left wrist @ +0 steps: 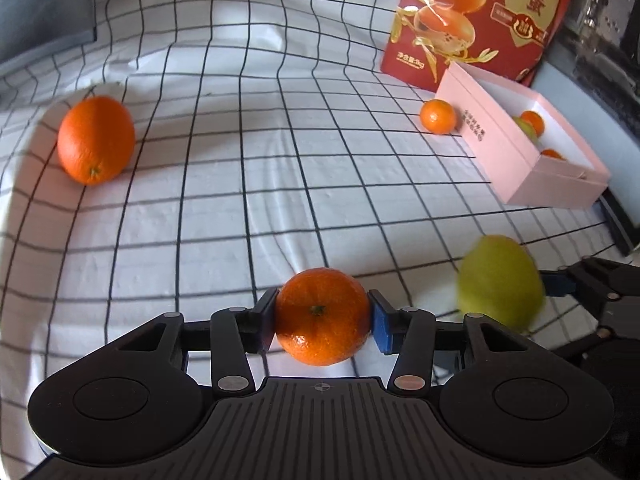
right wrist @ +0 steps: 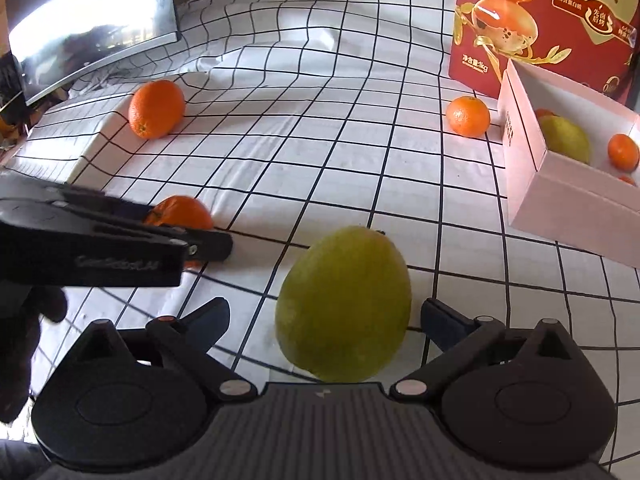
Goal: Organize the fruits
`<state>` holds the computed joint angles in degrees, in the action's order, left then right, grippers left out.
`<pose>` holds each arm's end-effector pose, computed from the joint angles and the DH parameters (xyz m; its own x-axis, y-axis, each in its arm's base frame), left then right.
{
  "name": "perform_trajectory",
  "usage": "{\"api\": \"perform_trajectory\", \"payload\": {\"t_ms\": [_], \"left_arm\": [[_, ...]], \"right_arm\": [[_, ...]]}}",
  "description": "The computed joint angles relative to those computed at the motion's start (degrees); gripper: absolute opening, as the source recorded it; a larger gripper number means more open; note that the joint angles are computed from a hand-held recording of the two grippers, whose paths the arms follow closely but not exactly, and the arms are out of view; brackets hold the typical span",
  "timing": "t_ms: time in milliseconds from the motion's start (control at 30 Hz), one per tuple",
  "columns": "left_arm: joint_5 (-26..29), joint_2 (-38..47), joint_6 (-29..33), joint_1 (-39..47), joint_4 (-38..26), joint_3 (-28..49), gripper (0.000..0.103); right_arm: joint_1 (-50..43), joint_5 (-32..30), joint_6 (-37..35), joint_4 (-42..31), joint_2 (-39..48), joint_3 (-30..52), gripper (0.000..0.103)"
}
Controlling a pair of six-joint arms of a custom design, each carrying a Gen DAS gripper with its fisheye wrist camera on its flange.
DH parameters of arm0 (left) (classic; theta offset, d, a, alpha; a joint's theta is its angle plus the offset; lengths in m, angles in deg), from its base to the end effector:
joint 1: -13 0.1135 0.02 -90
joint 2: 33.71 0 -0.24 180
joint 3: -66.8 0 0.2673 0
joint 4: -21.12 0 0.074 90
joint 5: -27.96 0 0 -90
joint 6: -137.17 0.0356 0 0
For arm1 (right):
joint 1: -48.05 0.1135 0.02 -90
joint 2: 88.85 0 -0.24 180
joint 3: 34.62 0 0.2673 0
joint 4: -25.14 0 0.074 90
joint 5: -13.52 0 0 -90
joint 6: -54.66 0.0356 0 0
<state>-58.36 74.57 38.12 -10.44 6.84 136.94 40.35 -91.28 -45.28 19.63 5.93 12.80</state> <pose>0.3407 -0.1502 0.0895 -0.7861 0.1698 -0.5943 0.3131 0.9384 -0.1462 0.2851 -0.0294 0.0696 -0.7742 -0.0637 -0.6297 -0.1593 0.9825 0.0964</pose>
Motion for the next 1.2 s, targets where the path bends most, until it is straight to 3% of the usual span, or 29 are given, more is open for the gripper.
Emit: {"api": "perform_trajectory", "payload": {"t_ms": [167,300,533,667,1200], "left_arm": [[0.08,-5.34,-1.46,-0.10,1.27,-4.76,0.052],[-0.20,-6.23,-3.06,0.92,-2.15,-3.90,0.052],[0.76,-6.66,-3.43,2.67,-4.54,-3.22,0.052],[2.87,-6.61,-3.19,2.82,-4.10,-3.56,0.052],[3.25,-4.15,-1.83,1.86,-5.96,-1.41,0.052]], "right_arm": [[-2.69,-2.62,0.21,-5.73,-4.20,0.31,0.095],[-2.87,-3.49,0.06,-7.22,-8.05,-0.37,0.095],[0.70,3.06,3.49,-7.72,-3.21,4.82,0.092],[-0.77,3.49,4.40,-9.71,-1.69,6.63,0.089],[-3.29,2.44,-0.22,-11.06,-7.90,0.49,0.089]]}}
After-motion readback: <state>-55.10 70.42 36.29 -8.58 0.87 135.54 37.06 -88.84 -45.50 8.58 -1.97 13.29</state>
